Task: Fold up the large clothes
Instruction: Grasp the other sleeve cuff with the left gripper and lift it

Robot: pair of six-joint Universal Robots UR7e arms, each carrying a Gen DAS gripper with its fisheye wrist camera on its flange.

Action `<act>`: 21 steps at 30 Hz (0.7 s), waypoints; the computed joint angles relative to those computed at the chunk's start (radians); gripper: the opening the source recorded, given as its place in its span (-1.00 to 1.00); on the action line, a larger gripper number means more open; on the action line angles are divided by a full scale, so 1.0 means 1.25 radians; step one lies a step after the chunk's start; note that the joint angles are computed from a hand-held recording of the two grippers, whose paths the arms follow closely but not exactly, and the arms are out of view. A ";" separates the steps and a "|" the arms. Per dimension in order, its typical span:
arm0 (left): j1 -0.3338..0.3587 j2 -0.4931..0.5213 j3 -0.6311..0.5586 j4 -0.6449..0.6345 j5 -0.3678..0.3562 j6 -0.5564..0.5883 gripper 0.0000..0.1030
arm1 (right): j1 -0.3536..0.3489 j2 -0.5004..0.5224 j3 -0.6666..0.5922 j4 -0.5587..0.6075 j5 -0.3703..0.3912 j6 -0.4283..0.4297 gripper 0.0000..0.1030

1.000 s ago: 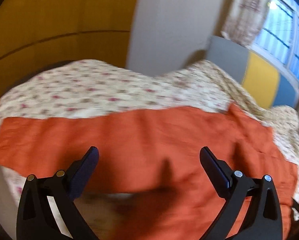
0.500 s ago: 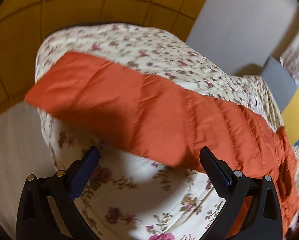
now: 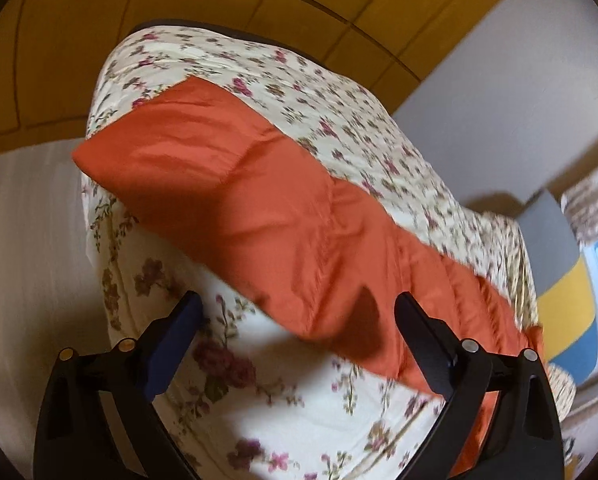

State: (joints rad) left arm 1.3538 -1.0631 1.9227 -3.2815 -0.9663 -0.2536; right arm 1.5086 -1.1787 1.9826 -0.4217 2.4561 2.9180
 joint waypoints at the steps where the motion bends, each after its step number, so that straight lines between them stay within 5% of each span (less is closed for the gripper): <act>1: 0.007 0.003 -0.013 0.002 -0.007 -0.016 0.87 | 0.000 0.000 0.000 0.000 0.000 0.000 0.31; 4: 0.020 0.016 -0.056 0.004 0.003 -0.051 0.72 | 0.002 0.003 0.000 -0.006 0.008 -0.007 0.32; 8: 0.018 0.042 -0.113 0.051 0.089 -0.066 0.02 | 0.009 0.012 -0.006 -0.018 0.032 -0.024 0.34; 11: -0.003 0.058 -0.123 0.022 0.126 0.004 -0.49 | 0.012 0.018 -0.011 -0.023 0.043 -0.033 0.34; 14: -0.051 0.090 -0.106 -0.138 0.197 0.143 -0.52 | 0.011 0.017 -0.011 -0.020 0.041 -0.030 0.35; 21: -0.146 0.142 -0.092 -0.332 0.212 0.361 -0.66 | 0.010 0.017 -0.011 -0.020 0.037 -0.027 0.35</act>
